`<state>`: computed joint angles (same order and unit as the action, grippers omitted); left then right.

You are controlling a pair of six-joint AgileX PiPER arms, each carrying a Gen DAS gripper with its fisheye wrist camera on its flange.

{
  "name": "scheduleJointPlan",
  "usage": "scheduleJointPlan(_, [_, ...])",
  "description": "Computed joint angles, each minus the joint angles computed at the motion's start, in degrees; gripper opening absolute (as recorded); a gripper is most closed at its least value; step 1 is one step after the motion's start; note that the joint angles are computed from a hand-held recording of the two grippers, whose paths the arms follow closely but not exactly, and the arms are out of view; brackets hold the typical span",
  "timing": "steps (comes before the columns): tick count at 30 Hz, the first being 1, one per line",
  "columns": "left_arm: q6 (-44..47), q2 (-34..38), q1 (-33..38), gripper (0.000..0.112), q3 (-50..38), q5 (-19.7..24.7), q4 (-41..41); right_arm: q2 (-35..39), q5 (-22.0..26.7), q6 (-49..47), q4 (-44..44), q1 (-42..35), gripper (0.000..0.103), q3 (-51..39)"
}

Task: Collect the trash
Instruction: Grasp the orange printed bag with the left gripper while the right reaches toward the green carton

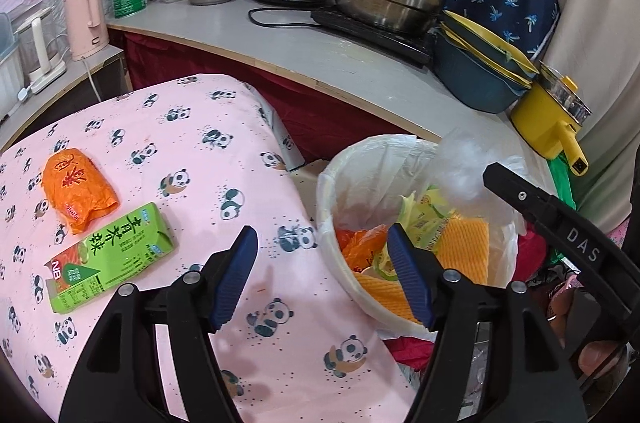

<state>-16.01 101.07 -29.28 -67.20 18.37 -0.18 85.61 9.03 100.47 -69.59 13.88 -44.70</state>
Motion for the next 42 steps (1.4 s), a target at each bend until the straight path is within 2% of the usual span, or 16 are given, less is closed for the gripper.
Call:
scheduleJointPlan(6, [2.2, -0.9, 2.1, 0.065, 1.4, -0.7, -2.1, 1.2, 2.1, 1.4, -0.8, 2.2, 0.062, -1.8])
scheduleJointPlan(23, [10.0, -3.8, 9.1, 0.066, 5.6, -2.1, -9.5, 6.2, 5.1, -6.0, 6.8, 9.7, 0.062, -8.7])
scheduleJointPlan(32, [17.0, -4.3, 17.9, 0.074, 7.3, -2.3, -15.4, 12.3, 6.1, -10.7, 12.0, 15.3, 0.062, -15.0])
scheduleJointPlan(42, [27.9, 0.3, 29.4, 0.085, 4.1, -1.3, -24.4, 23.2, 7.2, -24.4, 25.8, 19.9, 0.062, -26.7])
